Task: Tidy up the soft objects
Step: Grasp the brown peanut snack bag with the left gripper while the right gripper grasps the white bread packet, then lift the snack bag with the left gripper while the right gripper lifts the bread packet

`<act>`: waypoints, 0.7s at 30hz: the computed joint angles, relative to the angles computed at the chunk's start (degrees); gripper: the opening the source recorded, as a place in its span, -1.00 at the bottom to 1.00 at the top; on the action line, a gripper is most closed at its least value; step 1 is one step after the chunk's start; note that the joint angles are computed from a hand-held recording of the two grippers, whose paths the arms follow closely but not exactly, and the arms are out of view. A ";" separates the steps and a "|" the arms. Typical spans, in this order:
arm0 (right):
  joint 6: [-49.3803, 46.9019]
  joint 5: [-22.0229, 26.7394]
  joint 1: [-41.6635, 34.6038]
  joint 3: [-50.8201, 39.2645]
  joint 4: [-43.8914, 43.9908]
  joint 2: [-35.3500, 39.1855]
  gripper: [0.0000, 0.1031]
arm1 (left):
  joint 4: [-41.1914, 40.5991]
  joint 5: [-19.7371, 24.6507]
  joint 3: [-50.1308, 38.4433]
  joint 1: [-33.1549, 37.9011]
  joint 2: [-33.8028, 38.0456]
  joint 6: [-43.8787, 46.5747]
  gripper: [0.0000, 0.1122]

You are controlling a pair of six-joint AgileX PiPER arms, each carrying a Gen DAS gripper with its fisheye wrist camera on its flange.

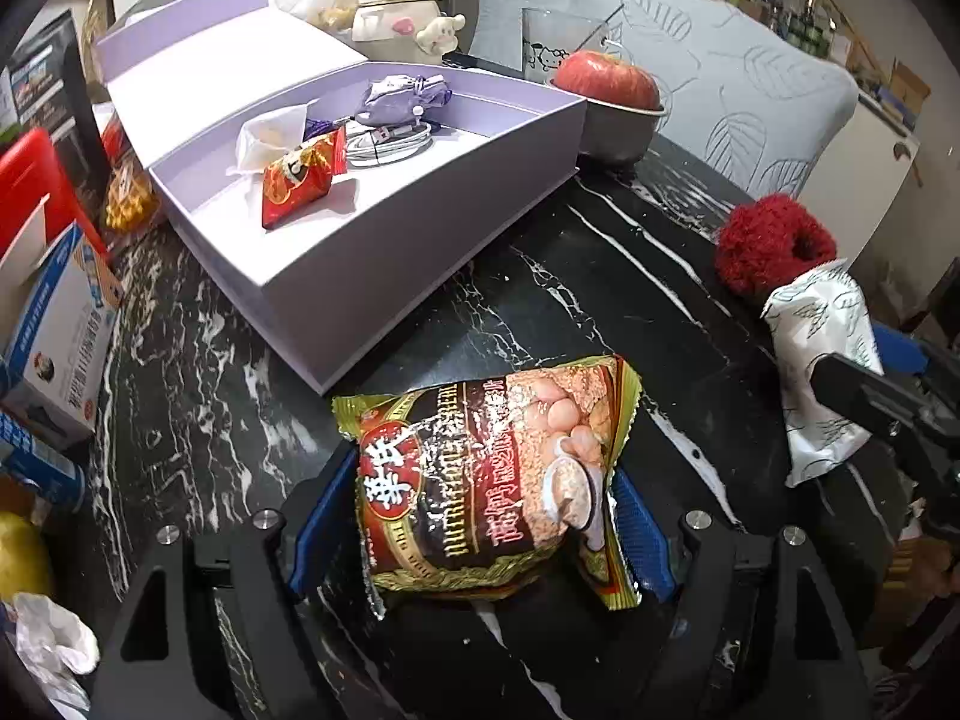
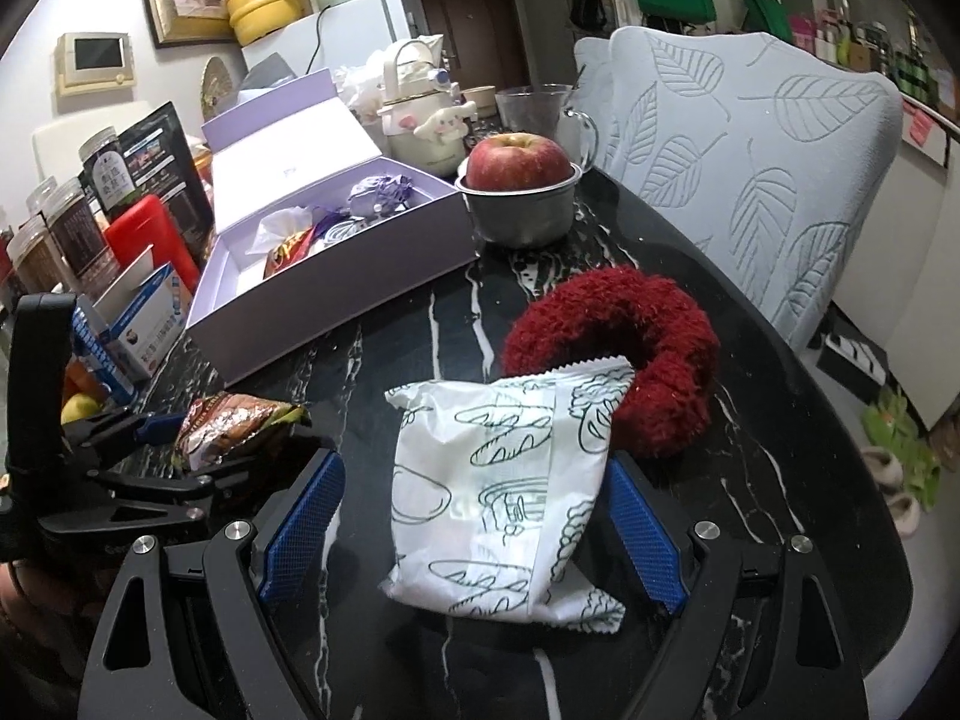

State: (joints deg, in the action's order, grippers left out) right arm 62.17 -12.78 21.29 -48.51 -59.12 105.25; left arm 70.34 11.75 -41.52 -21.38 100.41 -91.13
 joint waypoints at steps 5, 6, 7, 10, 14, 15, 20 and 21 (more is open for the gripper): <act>-0.36 -0.43 -0.35 0.15 -0.03 0.23 0.40 | 1.19 0.63 -0.34 -0.31 0.43 -0.64 0.40; -1.21 -0.67 -0.49 0.44 0.70 0.14 0.28 | 2.32 0.44 -0.22 -0.24 0.47 -1.68 0.40; 0.03 -1.38 -0.92 0.63 -0.87 0.15 0.26 | 3.68 0.26 0.11 -0.21 0.29 -3.11 0.40; 0.45 -2.82 -1.64 1.91 -1.69 -0.55 0.20 | 5.90 0.82 1.03 -0.92 -0.28 -6.26 0.26; 0.85 -4.17 -2.00 3.87 -3.23 -1.81 0.18 | 6.75 0.96 1.82 -1.39 -1.12 -7.70 0.16; 0.98 -4.40 -2.02 4.34 -3.50 -2.17 0.18 | 7.14 0.79 1.93 -1.30 -1.26 -8.06 0.15; -0.35 -5.89 -2.20 7.51 -3.38 -4.15 0.18 | 6.21 0.67 2.12 -1.54 -1.47 -6.97 0.15; -0.48 -6.19 -2.30 8.09 -3.46 -4.51 0.18 | 6.16 0.85 2.34 -1.80 -1.65 -6.91 0.15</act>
